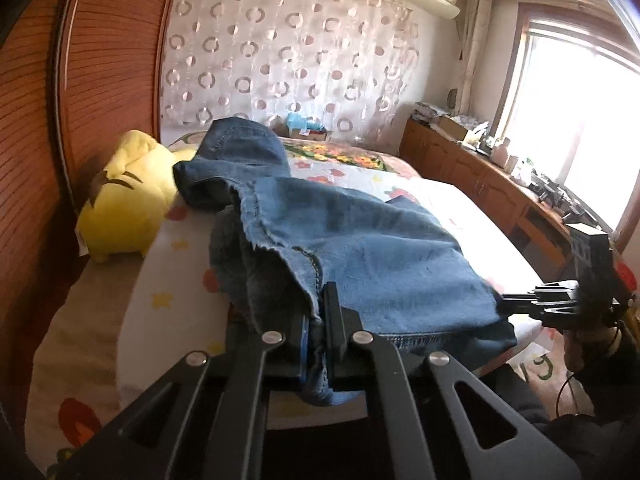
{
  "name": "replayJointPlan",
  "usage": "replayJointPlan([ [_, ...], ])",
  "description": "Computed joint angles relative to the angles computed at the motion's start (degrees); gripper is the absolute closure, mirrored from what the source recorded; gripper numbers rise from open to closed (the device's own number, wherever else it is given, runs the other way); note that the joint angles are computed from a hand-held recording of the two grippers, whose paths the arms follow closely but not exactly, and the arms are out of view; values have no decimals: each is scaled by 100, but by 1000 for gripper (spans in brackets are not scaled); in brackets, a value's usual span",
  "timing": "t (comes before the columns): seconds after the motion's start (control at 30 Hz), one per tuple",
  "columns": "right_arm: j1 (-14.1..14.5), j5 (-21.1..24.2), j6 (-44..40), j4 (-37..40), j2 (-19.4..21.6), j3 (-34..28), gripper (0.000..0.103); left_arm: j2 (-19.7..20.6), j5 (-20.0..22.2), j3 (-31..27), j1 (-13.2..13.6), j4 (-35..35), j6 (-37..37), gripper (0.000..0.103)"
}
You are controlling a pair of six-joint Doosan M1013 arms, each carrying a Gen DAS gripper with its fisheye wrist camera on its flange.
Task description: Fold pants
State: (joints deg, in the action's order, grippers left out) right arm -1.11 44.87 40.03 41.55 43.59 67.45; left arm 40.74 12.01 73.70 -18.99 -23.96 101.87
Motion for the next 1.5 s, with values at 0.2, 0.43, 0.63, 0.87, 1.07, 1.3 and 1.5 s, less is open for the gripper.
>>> replayJointPlan([
  [0.2,21,-257,-465,216,-260,354,102,106,225,-86,34,657,-699,100],
  [0.43,45,-176,-303,-81,-250,420,102,218,569,-160,52,620,-642,97],
  [0.63,-5,-501,-208,166,-251,351,57,229,676,-78,80,715,-787,95],
  [0.87,47,-635,159,119,41,-48,44,156,508,-18,71,651,-658,90],
  [1.07,124,-444,770,-213,506,-794,39,34,137,76,48,570,-492,64],
  [1.3,129,296,1167,-198,967,-1568,39,276,338,-361,2,98,-77,59],
  [1.5,108,628,1081,28,1097,-1768,49,427,502,-609,-88,75,70,59],
])
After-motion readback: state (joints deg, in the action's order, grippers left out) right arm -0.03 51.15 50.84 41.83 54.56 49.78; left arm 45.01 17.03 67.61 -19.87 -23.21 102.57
